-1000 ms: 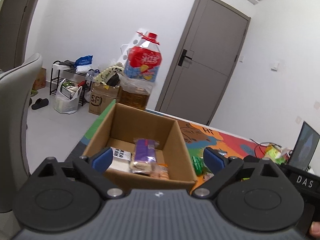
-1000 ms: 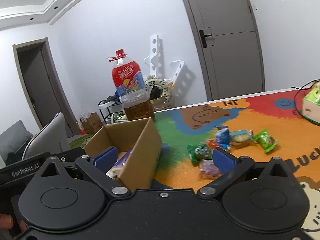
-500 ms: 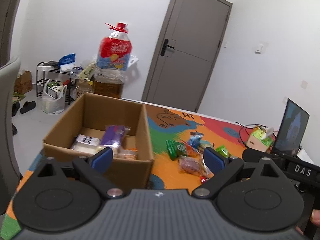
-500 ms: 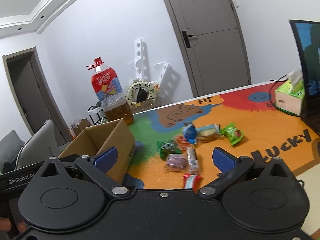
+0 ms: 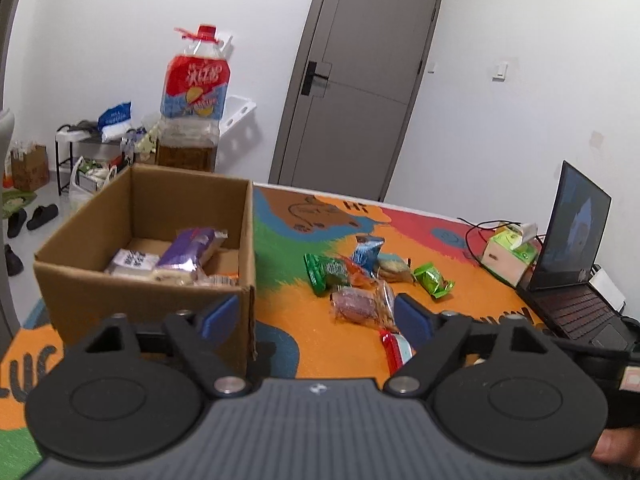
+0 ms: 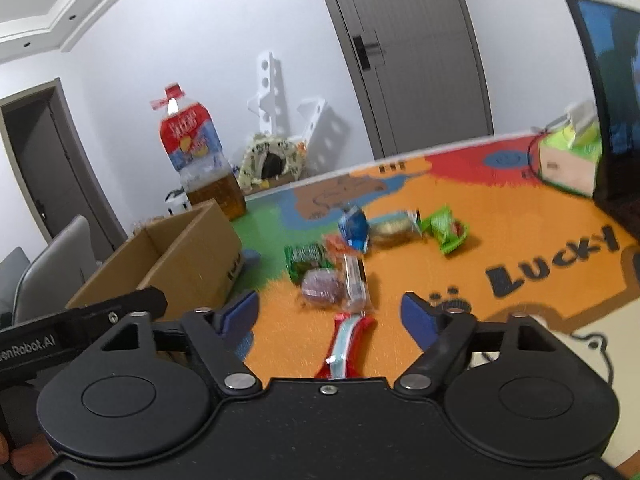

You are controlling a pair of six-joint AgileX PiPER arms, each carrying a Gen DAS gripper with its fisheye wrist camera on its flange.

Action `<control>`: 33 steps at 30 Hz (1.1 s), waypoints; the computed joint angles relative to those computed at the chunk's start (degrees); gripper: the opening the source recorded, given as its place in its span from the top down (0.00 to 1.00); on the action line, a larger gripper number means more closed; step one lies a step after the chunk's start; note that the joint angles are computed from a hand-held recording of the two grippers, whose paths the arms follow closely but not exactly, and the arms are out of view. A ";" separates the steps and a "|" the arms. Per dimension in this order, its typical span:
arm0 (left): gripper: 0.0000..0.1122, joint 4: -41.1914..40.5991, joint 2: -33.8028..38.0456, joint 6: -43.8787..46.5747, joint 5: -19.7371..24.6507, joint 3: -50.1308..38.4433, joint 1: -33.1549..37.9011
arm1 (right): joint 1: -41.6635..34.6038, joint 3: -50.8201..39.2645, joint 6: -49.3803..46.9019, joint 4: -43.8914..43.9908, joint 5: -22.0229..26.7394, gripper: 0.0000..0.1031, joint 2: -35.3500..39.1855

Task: Organize snacks
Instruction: 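Move both tools back to the snack pile, then grasp the clear wrapped stick snack with left tool while right tool holds the bar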

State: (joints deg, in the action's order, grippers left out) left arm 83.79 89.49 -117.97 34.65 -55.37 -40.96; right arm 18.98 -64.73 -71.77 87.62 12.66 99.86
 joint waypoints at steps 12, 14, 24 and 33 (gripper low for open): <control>0.53 -1.69 4.98 -0.88 -6.62 -2.44 3.02 | 1.75 -5.39 18.16 -18.79 -0.13 0.47 7.45; 0.53 -2.46 6.04 -0.62 -7.05 -3.17 3.11 | 2.09 -6.27 19.03 -19.98 -0.39 0.47 8.56; 0.53 -5.21 10.76 2.53 -7.17 -7.95 2.93 | 0.09 -5.43 8.79 -11.57 0.03 0.79 9.45; 0.53 -8.29 16.03 7.32 -5.16 -14.60 1.99 | -4.23 -0.20 -13.63 11.63 2.22 0.79 7.15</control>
State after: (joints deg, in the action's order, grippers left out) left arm 75.49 105.52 -110.65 29.49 -69.97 -38.97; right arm 14.75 -64.93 -85.40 99.24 14.88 107.01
